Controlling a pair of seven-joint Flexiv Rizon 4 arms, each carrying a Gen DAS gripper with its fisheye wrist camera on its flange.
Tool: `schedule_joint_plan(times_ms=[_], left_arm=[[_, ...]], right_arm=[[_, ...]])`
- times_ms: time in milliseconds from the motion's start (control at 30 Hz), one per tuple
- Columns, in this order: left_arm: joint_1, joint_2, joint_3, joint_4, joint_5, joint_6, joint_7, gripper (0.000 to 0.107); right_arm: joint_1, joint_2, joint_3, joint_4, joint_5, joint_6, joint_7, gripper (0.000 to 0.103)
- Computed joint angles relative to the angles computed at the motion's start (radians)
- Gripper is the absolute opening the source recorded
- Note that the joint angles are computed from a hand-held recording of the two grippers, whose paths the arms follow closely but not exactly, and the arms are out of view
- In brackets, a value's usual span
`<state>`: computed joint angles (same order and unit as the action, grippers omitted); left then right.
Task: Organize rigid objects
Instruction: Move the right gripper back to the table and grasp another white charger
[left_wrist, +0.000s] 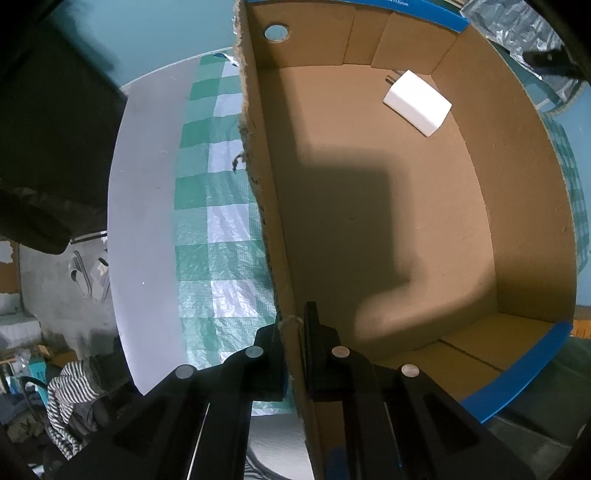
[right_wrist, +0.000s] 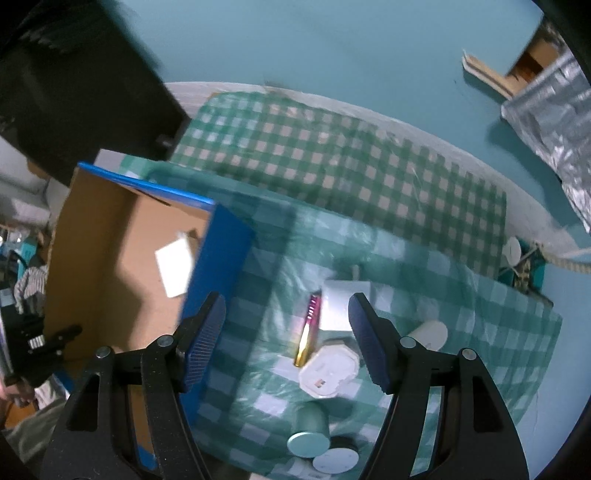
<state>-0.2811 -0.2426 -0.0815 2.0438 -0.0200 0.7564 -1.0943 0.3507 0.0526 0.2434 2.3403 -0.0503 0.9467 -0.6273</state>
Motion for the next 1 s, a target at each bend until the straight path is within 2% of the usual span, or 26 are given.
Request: schedule_joint_plan(times_ms=[167,267,433,533,667,833,1000], left_arm=[[0.001,-0.005,0.004,-0.008,0.013,0.005,-0.006,0.007],[0.004,0.000,0.002,-0.003,0.002,0.014,-0.002,0.007],[0.005,0.002,0.004,-0.004,-0.001,0.012,-0.013,0.007],[0.003,0.006,0.002,0.005,0.001,0.030,-0.010,0.007],[0.002,0.007,0.002,0.003,0.002,0.026,-0.016,0.007],[0.004,0.006,0.003,0.000,0.003,0.016,-0.017,0.007],[0.004,0.004,0.002,-0.001,0.004,0.014,-0.014,0.007]], right_arm=[[-0.006,-0.030,-0.005,0.033,0.054,0.050,-0.003,0.070],[-0.010,-0.059,-0.010,0.051,0.047,0.085,-0.004,0.070],[-0.020,-0.105,-0.020,0.059,0.023,0.084,-0.003,0.070],[-0.025,-0.112,-0.027,0.069,-0.028,0.041,0.017,0.070],[-0.037,-0.129,-0.021,0.082,0.027,0.061,-0.015,0.070],[-0.038,-0.163,-0.021,0.086,0.034,0.099,-0.033,0.070],[-0.032,-0.205,-0.016,0.068,0.035,0.089,-0.054,0.070]])
